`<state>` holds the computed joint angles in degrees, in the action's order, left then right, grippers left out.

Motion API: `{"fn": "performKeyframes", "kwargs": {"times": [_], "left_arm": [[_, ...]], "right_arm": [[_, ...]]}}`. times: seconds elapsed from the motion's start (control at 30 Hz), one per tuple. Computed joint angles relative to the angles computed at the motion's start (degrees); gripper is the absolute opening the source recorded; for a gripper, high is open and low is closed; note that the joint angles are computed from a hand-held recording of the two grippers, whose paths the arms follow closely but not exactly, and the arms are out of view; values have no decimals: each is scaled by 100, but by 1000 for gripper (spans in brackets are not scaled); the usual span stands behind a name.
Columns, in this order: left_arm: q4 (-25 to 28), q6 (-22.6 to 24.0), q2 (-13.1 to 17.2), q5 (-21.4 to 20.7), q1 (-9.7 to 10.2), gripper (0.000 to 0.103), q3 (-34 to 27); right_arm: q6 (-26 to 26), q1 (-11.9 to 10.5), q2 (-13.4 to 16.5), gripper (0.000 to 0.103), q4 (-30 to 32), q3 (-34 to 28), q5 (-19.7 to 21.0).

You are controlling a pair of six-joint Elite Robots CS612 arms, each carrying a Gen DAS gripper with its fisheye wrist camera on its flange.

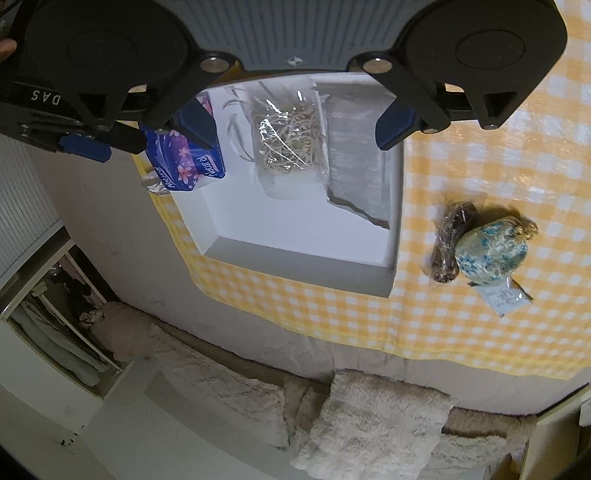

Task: Organize soft objects
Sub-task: 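Open the left tool and withdraw both tools from the tray, then grasp the brown crocheted scrunchie with the left tool while the right tool grasps the floral pouch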

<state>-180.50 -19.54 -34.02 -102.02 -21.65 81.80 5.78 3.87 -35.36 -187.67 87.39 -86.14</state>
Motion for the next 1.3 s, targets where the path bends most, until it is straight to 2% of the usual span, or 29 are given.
{"fn": "performKeyframes", "kwargs": {"times": [0.4, 0.6, 0.83, 1.07, 1.3], "left_arm": [[-362, 240, -170, 366, 7, 103, 339], [-592, 627, -205, 607, -11, 103, 454], [-1064, 935, -222, 965, -33, 103, 582], [-1176, 1010, -237, 1302, 12, 103, 611], [-1417, 1190, -243, 1609, 120, 103, 642]], "right_arm": [[43, 90, -130, 91, -382, 269, -113], [199, 158, -157, 99, -562, 340, -303], [334, 266, -89, 103, -867, 321, -632], [317, 398, 38, 103, -1061, 163, -1023], [194, 499, 182, 103, -1091, -113, -997]]}}
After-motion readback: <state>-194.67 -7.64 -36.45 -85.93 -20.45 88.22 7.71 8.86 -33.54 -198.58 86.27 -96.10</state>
